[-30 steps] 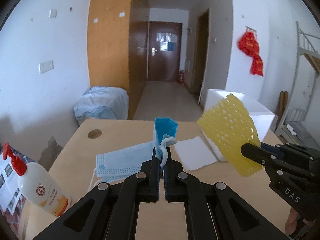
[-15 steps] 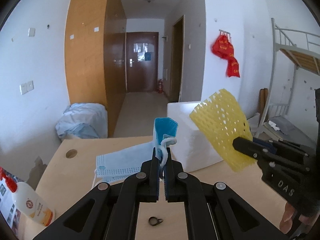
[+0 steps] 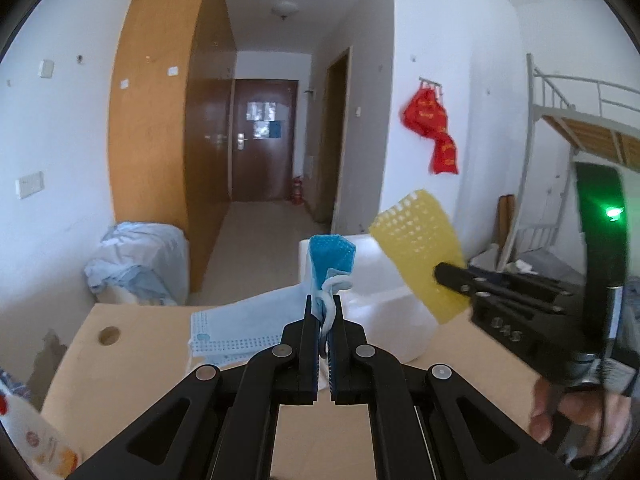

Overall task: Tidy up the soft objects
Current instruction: 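Carry the net into the foam box and open the right tool while the left tool carries the mask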

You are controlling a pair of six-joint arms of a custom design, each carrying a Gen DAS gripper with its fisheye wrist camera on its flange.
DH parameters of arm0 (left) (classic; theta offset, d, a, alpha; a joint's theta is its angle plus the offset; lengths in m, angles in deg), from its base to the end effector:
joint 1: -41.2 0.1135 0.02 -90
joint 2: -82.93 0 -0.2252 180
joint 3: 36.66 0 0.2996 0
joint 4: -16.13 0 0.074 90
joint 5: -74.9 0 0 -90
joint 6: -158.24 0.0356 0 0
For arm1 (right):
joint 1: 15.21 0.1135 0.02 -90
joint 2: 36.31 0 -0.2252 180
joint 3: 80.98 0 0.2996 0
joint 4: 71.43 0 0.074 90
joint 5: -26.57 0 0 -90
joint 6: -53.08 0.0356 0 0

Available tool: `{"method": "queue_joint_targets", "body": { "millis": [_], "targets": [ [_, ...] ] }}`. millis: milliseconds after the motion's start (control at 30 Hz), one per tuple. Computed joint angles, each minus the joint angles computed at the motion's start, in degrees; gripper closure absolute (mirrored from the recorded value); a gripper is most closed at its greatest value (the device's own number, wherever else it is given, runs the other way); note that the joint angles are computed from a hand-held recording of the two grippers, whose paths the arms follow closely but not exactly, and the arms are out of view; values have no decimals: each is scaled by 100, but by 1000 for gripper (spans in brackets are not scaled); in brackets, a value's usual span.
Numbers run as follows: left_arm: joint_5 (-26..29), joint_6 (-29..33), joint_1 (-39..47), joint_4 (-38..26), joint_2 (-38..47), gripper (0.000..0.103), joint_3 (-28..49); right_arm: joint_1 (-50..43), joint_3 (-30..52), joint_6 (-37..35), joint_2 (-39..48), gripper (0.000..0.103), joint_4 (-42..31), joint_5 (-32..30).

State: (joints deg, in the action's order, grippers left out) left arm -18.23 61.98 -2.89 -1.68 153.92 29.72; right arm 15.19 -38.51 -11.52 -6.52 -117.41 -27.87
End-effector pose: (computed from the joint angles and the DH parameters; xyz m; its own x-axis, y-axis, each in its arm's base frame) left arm 0.2503 -0.2397 0.2606 -0.3441 0.1818 -0.9212 0.6247 0.7767 -0.0801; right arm 0.1855 0.0848 0.2346 -0.4245 0.1555 -0.8920 0.2100 0.9752 0.0701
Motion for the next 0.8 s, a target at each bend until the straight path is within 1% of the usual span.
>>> {"method": "queue_joint_targets", "body": {
  "millis": [100, 167, 300, 433, 567, 633, 800],
  "targets": [
    [210, 26, 17, 217, 398, 100, 331, -359, 50, -102, 152, 89, 124, -273],
    [457, 40, 53, 371, 743, 100, 620, -561, 100, -182, 298, 89, 225, -420],
    [885, 78, 116, 348, 1479, 100, 1317, -941, 206, -263, 572, 89, 365, -715],
    [831, 141, 98, 387, 1946, 100, 1674, -1358, 360, -380, 1012, 89, 555, -1114],
    [835, 167, 75, 416, 2282, 100, 1929, -1683, 343, -430, 1296, 89, 737, -1469],
    [903, 136, 128, 430, 2324, 100, 1939, -1772, 314, -476, 1389, 89, 863, -1546],
    [866, 133, 103, 464, 2329, 100, 1907, -1939, 400, -529, 1568, 89, 1045, -1812]
  ]
}}
